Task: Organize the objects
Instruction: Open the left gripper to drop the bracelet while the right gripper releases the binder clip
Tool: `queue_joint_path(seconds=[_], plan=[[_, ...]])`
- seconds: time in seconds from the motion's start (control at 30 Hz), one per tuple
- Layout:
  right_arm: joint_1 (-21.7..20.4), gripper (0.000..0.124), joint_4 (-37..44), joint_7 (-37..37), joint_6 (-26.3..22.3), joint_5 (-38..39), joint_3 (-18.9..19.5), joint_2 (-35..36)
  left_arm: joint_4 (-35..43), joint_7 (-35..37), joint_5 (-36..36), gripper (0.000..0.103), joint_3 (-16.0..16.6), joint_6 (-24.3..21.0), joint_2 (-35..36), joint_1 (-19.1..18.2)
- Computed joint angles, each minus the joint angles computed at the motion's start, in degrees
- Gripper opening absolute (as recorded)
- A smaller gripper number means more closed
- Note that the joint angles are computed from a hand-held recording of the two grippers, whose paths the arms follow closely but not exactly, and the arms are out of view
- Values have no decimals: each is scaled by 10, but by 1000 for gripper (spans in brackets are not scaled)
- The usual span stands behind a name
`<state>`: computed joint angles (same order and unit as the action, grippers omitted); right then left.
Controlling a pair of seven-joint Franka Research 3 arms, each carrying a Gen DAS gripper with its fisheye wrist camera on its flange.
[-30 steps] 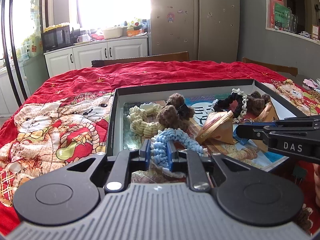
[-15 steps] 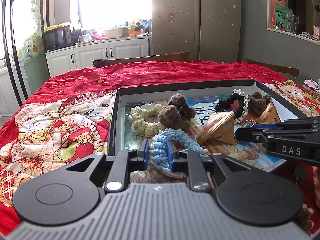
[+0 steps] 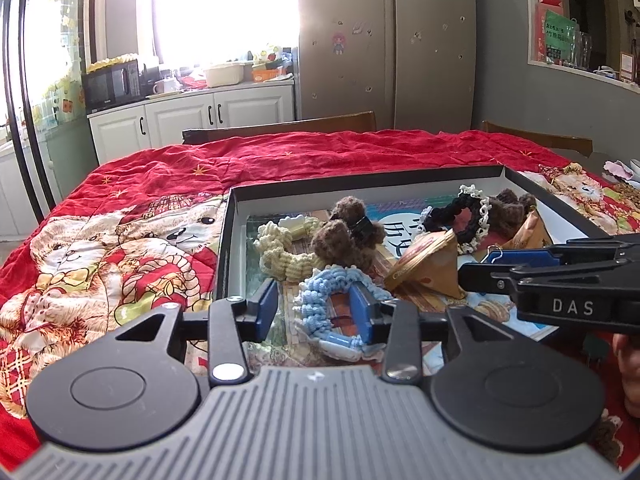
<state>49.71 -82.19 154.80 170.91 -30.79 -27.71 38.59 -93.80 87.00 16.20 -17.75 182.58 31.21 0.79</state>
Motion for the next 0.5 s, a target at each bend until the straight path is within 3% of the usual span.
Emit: queue_joint_path(seconds=[0.23, 0.5], plan=[[16, 38, -4, 19, 6, -10, -22, 1, -10, -6, 8, 66, 6, 16, -7, -2], [70, 41, -13, 62, 30, -39, -95, 12, -25, -19, 21, 73, -3, 40, -15, 9]])
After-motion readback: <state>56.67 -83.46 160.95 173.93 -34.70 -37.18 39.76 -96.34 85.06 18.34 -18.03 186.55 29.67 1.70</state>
